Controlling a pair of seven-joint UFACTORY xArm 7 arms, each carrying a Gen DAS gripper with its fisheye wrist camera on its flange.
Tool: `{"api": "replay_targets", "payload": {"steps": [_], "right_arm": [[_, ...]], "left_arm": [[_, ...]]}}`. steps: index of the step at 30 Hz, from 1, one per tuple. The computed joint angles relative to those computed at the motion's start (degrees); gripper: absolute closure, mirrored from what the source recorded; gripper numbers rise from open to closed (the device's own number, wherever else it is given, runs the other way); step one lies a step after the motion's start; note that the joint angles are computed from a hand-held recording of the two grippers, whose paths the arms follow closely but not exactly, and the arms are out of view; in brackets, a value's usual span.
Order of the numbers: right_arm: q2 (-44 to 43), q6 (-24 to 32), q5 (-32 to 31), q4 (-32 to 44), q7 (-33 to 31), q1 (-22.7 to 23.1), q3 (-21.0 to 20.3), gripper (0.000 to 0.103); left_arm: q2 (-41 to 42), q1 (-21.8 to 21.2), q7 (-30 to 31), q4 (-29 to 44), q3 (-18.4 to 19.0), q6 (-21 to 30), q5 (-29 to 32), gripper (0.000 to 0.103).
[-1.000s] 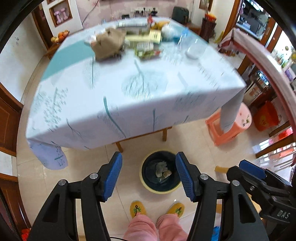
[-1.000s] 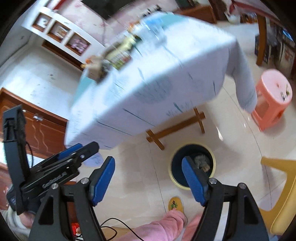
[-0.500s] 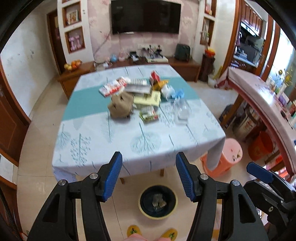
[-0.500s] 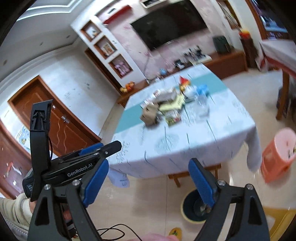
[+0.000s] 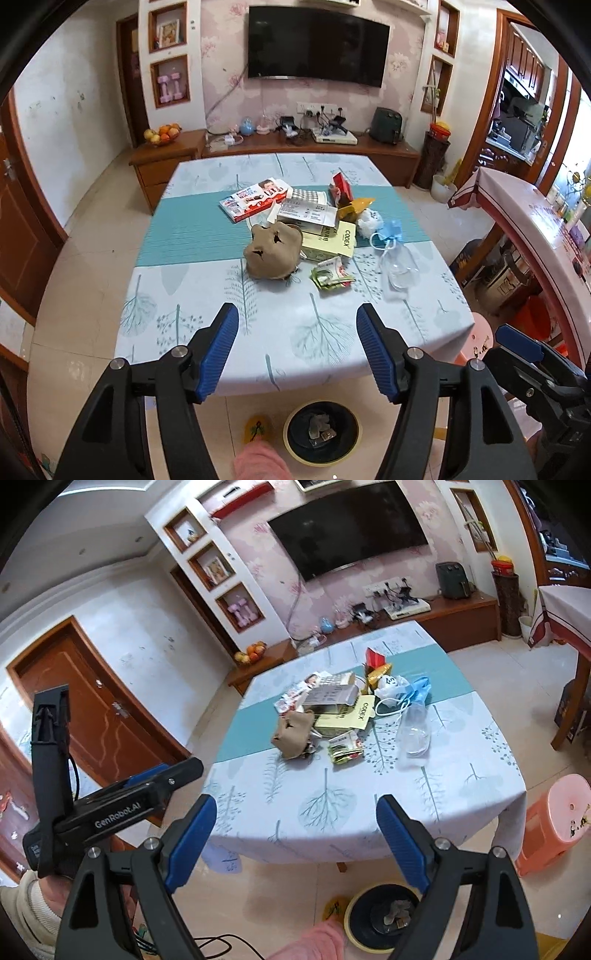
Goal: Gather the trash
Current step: 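Grasp the brown pulp carton piece with the left tool while the right tool grasps a snack wrapper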
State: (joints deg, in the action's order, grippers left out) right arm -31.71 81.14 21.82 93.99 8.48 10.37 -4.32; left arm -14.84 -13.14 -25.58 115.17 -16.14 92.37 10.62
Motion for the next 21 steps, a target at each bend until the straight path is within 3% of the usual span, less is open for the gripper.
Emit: {"api": "replay_targets", "payload": {"steps": [6, 12, 17, 21], "right_arm": [[8.1, -0.7, -3.4, 2.2, 5.0, -2.1, 3.5, 0.014], [13.8, -5.2, -4.6, -1.7, 17.5, -3.9, 6.5, 0.015], [16.0, -9.6, -3.3, -5.6, 24.4, -3.5, 7.0, 0.04], [18.3, -10.2, -3.8, -6.4, 29.2, -3.3, 7.3, 0.046]], "left_arm": [[7.7, 0.3, 9.0, 1.0, 6.3, -3.0, -6.0, 0.038], [19.1, 2.5, 18.3, 6.5, 10.9, -2.9, -12.1, 0.038], [29.1, 4.2, 23.4, 14.3, 11.9, -0.5, -14.7, 0.038], [36.0, 5.3, 24.2, 22.1, 11.9, 3.3, -17.2, 0.038]]}}
